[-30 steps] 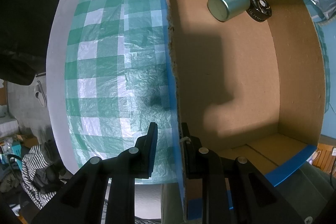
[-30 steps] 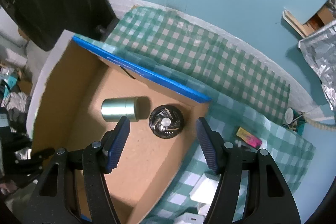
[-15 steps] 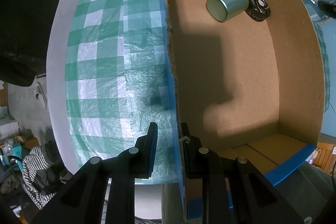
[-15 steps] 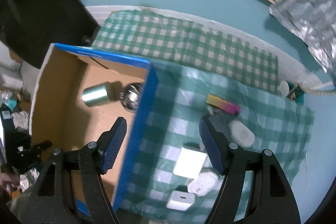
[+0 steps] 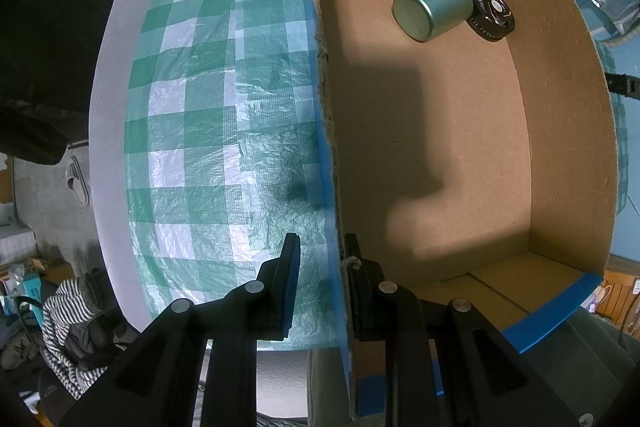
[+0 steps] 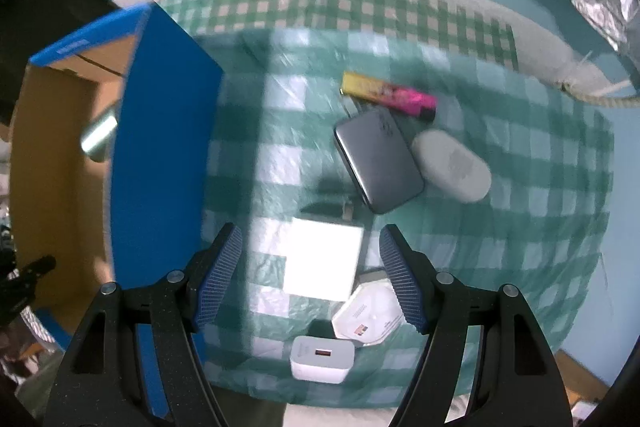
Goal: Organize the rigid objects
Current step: 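Move the right gripper back and grasp the white square charger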
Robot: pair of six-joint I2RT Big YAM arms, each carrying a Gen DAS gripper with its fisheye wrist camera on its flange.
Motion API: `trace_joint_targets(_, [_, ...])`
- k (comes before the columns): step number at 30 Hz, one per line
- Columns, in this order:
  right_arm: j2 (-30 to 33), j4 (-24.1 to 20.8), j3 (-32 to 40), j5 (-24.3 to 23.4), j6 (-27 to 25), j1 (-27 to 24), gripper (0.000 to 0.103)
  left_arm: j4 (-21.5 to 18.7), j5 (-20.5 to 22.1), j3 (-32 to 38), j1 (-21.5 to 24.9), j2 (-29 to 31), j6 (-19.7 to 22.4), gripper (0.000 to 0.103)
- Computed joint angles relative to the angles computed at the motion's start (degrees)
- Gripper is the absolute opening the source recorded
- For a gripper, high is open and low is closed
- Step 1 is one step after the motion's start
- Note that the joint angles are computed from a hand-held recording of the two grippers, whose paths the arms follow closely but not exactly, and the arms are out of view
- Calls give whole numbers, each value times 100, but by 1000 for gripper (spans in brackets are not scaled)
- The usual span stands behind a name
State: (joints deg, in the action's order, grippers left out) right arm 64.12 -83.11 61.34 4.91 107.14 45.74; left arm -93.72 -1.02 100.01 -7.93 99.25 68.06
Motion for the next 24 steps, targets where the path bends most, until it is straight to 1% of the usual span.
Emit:
trace_joint_targets(3, [-9,194,-185,-65,103,36,72,-1,1,-1,1,-1,-3,21])
trace_joint_targets(10, [84,485,-454,-166,305,77,72,-16,3,-2,5,-3,-6,21])
trace_joint_targets(15, [192,668,-553,-255,242,35,72,-19,3,9,22,9,14,21])
trace_joint_targets(19, [345,687,-554,-301,272,69,72,-19,4,2,25,3,10,21])
trace_joint_targets(21, [400,718,-568,-353,297,80,70,-22,3,1,32,4,15,21])
trace_joint_targets(22, [434,733,-572,-382,300,87,62,-28,0,1,34,6,12,21])
trace_joint_targets(23, [453,770,-583,-375,330,121,58,-36,-1,4,35,10,10,21])
trace_joint_targets(24, [482,745,-568,-349,350,134,58,-41,-5,17,37,22,9,21])
